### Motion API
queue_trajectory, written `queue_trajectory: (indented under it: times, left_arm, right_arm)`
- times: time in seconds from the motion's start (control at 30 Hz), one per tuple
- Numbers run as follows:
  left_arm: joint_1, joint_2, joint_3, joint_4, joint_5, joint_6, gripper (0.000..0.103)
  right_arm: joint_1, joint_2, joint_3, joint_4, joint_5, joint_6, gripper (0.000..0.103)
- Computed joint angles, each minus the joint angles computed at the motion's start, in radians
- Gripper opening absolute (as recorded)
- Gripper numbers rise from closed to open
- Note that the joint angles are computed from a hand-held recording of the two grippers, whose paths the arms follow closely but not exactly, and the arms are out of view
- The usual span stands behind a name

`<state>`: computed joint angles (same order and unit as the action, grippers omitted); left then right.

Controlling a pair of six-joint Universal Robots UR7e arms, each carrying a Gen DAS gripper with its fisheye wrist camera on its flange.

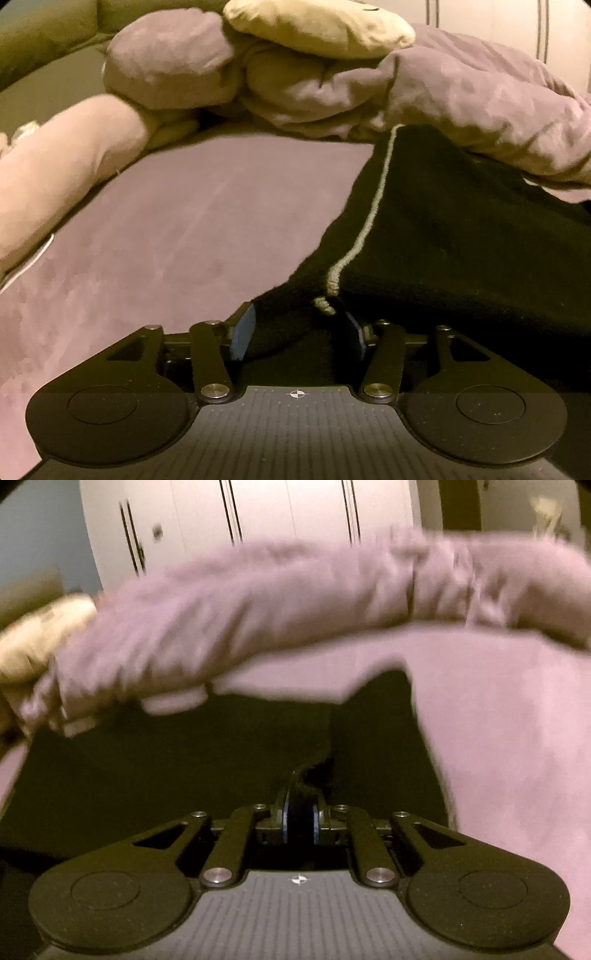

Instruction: Fold small clothes

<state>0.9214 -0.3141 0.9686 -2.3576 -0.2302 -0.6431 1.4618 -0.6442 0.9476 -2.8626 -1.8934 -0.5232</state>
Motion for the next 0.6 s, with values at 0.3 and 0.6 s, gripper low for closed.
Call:
queue_trajectory:
  times: [0.3,0.6]
  left_arm:
    - [-0.061,-0.166,0.305,-0.033,-0.049,-0.078,0.092]
    - [-0.1,-0.273,0.464,0.046,-0.152,-0.254,0.091]
  right_arm:
    - [-0.016,-0.19,0.278,-0.11,0.093,0.087,0.021]
    - [-0.023,-0.272,0.39,-0.075,0.038,0.162,0.012]
